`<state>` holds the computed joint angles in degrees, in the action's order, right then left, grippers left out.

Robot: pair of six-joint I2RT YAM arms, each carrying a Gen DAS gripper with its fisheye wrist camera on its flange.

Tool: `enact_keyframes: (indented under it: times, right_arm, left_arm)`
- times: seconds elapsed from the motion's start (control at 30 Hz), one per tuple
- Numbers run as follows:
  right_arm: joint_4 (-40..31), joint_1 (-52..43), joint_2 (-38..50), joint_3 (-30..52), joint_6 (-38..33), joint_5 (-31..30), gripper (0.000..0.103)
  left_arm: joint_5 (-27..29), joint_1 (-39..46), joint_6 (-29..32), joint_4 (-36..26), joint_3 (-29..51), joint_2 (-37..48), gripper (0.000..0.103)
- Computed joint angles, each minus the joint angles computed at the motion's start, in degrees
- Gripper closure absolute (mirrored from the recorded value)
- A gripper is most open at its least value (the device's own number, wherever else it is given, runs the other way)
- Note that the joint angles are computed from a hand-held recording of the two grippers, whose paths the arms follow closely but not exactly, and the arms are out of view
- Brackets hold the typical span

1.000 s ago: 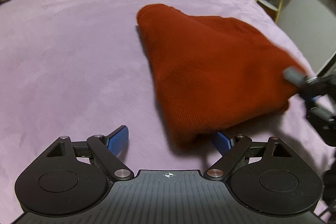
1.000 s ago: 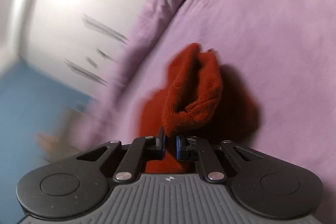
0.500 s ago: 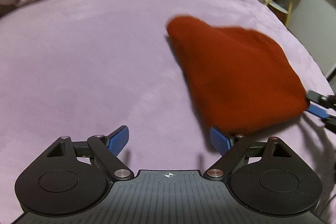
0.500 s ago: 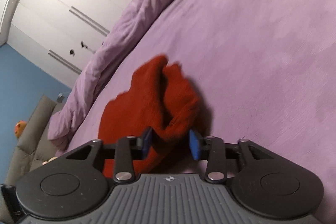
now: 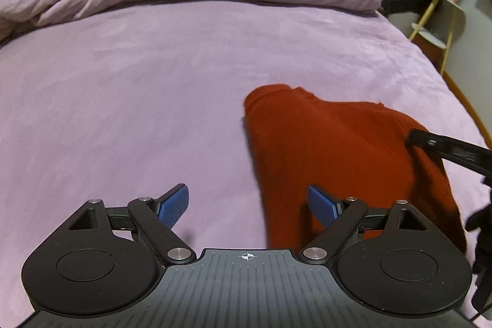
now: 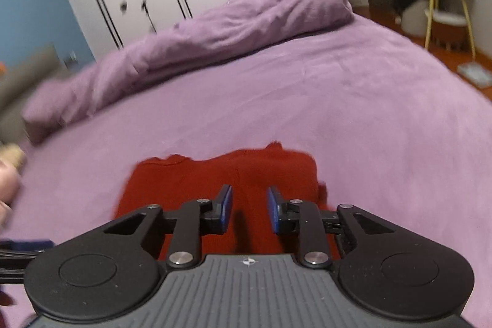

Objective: Fold small clothes

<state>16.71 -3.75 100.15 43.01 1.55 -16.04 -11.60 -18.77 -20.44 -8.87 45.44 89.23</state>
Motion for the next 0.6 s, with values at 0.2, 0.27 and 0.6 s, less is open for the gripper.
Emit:
enact_keyframes:
  times: [0.2, 0.27, 0.6]
  right_arm:
    - [3.4, 1.3, 7.8, 3.2, -3.9, 7.9, 0.085]
    - [7.6, 0.4, 8.9, 1.4, -4.9, 7.9, 0.087]
    - [12.6, -4.1, 7.9, -2.8, -0.1, 0.4, 0.083]
  left_arm:
    - [-4.4, -3.5, 1.2, 1.8, 5.2, 9.0, 0.012]
    - [-4.5, -4.1, 1.1, 2.4, 5.6, 10.1, 0.011]
    - [-0.3, -2.3, 2.1, 4.3, 2.5, 8.1, 0.01]
